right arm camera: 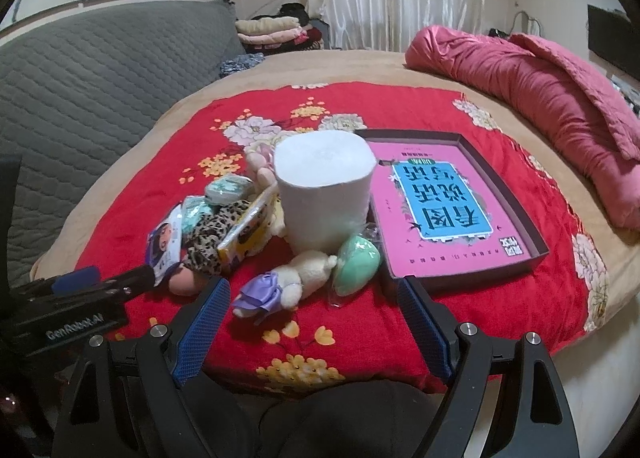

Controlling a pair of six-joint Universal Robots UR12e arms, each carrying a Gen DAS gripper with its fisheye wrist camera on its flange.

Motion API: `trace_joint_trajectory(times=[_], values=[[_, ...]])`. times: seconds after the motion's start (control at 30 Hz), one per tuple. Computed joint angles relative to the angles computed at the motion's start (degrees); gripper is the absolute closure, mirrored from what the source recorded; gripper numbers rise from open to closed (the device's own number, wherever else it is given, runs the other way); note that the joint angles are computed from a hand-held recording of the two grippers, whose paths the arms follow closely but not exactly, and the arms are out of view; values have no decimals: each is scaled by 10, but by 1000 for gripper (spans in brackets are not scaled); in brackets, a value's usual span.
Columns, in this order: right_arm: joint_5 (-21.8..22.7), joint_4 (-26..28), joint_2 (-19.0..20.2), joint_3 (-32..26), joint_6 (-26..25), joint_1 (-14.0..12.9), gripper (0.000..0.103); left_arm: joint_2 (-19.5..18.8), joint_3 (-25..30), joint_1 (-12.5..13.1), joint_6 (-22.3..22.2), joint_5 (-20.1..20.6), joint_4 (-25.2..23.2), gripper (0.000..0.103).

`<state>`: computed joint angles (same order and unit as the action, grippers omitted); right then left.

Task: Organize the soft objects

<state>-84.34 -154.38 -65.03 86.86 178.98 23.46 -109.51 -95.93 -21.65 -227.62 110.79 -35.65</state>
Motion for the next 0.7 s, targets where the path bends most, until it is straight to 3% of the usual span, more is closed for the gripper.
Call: trace_joint_trajectory(times=[0.23, 0.43, 0.6, 0.7], values=[[-1, 18, 12, -14, 16, -7, 17, 5, -13, 29, -42, -29, 6, 19], [9, 41, 22, -26, 28, -14, 17, 1, -17, 55, -63, -74, 13, 19], [16, 59, 30, -37, 32, -19, 17, -7, -23, 76, -79, -136, 37, 19], [5, 67, 36, -46, 43, -20, 17, -13, -22, 82, -85, -145, 38, 19]])
